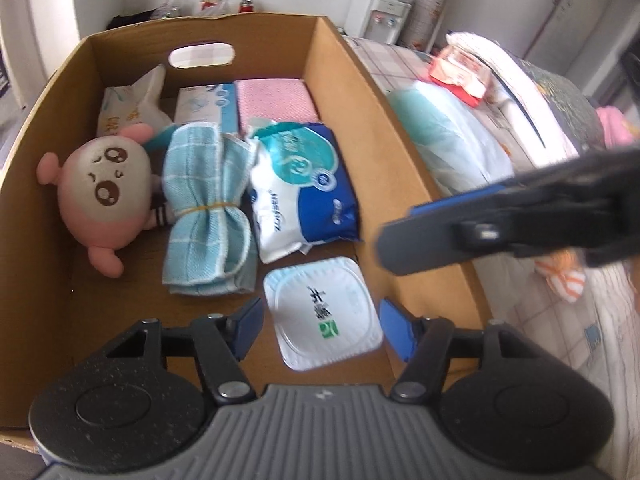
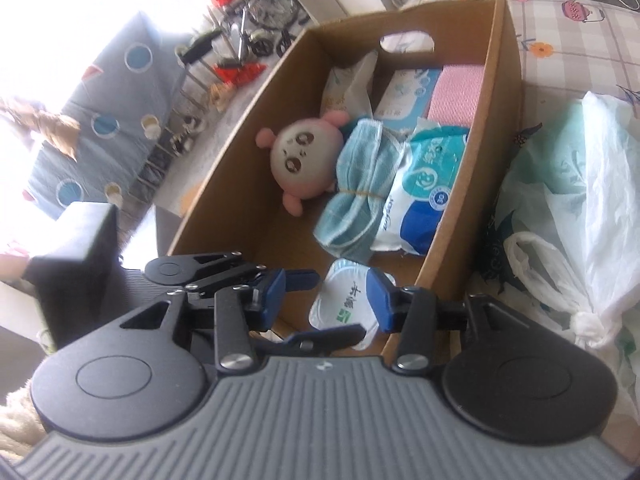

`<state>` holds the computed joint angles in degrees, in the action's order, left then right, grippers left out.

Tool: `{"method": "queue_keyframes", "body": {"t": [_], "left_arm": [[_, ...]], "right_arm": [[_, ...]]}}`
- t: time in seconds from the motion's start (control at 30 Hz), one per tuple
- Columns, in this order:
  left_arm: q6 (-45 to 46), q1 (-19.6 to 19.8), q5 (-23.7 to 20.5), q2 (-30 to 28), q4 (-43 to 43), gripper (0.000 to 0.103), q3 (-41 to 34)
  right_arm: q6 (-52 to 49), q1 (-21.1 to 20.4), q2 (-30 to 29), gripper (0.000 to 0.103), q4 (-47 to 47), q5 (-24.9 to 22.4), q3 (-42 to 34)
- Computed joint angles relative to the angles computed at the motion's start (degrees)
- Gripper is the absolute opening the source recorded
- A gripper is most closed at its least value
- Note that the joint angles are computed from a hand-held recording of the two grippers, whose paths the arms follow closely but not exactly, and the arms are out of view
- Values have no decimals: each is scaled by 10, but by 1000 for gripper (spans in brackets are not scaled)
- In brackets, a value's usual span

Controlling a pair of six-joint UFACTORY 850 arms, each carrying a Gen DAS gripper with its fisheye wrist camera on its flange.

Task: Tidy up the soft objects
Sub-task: 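Lower the white pad into the box and open the right tool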

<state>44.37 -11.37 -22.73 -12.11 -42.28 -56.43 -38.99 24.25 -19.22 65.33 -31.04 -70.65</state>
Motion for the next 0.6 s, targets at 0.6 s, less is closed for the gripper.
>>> {"method": "queue_keyframes", "body": {"t": [0.6], "left_arm": [[20, 19, -73, -54, -103, 51, -35]], "right_arm": [[-134, -36, 46, 44, 194, 3, 85]]}}
